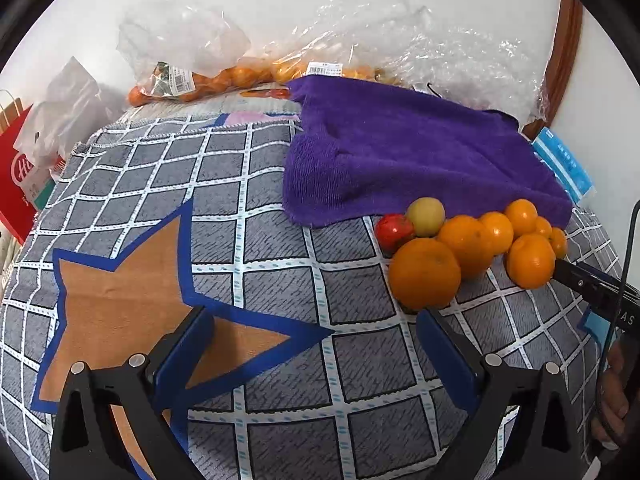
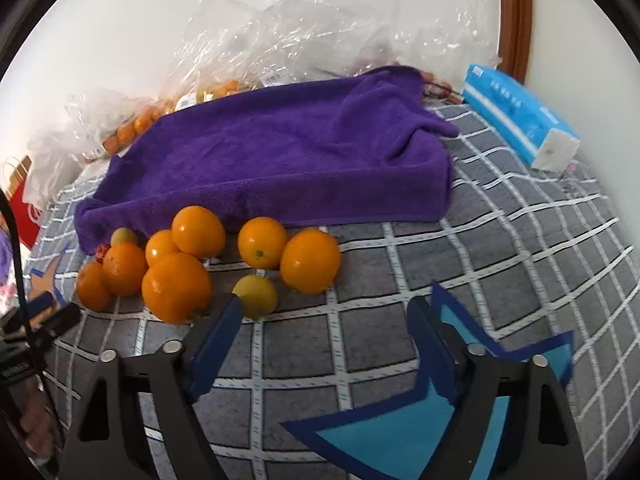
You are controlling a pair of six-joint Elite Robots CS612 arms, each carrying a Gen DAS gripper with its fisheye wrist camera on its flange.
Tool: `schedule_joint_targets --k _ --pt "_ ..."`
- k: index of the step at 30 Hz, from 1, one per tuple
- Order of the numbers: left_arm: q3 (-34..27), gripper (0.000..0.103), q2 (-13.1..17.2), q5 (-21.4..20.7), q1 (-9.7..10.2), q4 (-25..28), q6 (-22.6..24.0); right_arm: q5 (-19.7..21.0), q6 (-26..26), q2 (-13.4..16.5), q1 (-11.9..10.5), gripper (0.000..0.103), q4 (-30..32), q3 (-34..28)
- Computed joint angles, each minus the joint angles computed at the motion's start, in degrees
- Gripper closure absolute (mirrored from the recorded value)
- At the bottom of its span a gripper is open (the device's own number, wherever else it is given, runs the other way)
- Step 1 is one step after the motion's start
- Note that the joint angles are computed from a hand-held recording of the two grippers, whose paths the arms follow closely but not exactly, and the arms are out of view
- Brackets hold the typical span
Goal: Organize fruits
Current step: 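Move the right tool toward the oranges while the left tool approaches them too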
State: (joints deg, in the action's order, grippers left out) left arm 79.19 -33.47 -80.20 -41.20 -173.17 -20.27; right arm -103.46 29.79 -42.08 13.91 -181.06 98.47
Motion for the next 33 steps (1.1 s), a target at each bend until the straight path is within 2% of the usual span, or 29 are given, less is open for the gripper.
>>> schedule_joint_targets --k 4,11,17,33 --pt "0.2 0.004 0.1 -0.8 0.26 -0.9 -0.4 -0.4 -2.1 0.5 0.4 0.027 2.4 -1.2" --pt "0.7 0.019 -0.1 0.0 0.24 -1.9 -1.4 -0.3 -3.3 1.0 0.7 0.031 3.8 -2.6" --pt "1.0 0.022 -0.2 -0.2 0.33 -2.6 -2.1 -2.4 -3.6 1.7 1.1 0.032 4.6 -3.9" --pt "1.0 0.030 -0.2 1.4 0.12 -1.6 -1.9 -1.3 -3.9 1.8 0.8 0.034 4.1 -3.9"
